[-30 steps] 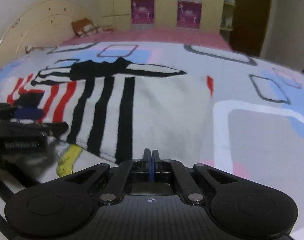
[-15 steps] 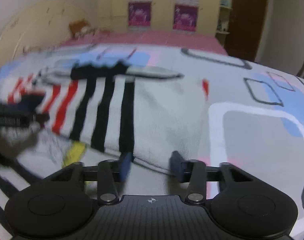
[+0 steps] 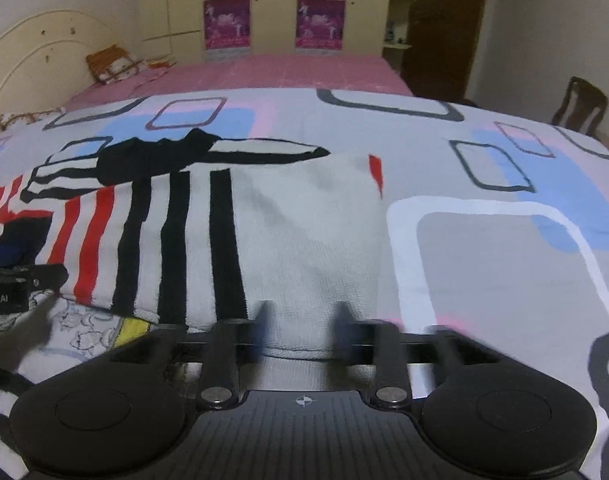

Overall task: Fold small clothes
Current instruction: 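Reach the left tool to the other black sleeve cuff and grasp it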

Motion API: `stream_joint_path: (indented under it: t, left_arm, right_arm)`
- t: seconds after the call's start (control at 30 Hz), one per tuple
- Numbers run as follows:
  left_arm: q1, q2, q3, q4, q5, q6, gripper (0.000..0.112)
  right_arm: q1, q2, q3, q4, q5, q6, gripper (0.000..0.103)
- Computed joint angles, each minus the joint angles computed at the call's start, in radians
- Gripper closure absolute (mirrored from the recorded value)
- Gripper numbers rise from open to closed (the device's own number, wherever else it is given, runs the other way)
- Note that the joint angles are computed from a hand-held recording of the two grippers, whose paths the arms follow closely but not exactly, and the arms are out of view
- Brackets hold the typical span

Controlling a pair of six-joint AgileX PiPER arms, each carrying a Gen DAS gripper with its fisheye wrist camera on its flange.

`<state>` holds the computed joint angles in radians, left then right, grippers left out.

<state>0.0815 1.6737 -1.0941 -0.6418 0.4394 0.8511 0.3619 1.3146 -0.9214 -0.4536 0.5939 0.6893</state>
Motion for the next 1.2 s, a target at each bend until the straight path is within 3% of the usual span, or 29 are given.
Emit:
stream_joint_path:
  t: [0.03,0.37,0.53,0.67,0.8,0.87,0.93,1.1,1.2]
  left_arm:
    - [-0.003,0.001,0.0,0.034,-0.009,-0.03,0.01]
    - [0.155,-0.016,0.001,-0.14,0.067,0.165,0.013]
    - [0.386,-0.033,-0.018,-0.256,0.149,0.301,0.026]
    - [0.632,0.014,-0.074,-0.284,0.189,0.315,0.039]
    - [0.806,0.113,-0.187,-0.239,0.205,0.174,0.048]
    - [0.871,0.2,-0.298,-0.213,0.277,0.046,0.052]
    - [0.931,0.276,-0.386,-0.295,0.362,0.007,0.06]
    - [0.964,0.408,-0.555,-0.361,0.425,-0.159,0.068]
    - [0.976,0.488,-0.647,-0.403,0.435,-0.262,0.08]
  right_arm:
    - [0.015,-0.016,0.008,-0.027,-0.002,0.028,0.024]
    - [0.162,0.015,-0.061,-0.218,0.081,0.252,0.025]
    - [0.2,0.073,-0.111,-0.207,0.08,0.263,0.025]
    - [0.232,0.121,-0.144,-0.203,0.074,0.265,0.025]
    - [0.258,0.17,-0.181,-0.185,0.069,0.259,0.025]
    - [0.266,0.191,-0.202,-0.182,0.069,0.26,0.025]
    - [0.276,0.208,-0.223,-0.189,0.077,0.264,0.025]
    - [0.281,0.224,-0.249,-0.197,0.099,0.275,0.025]
    - [0.275,0.218,-0.247,-0.199,0.11,0.272,0.025]
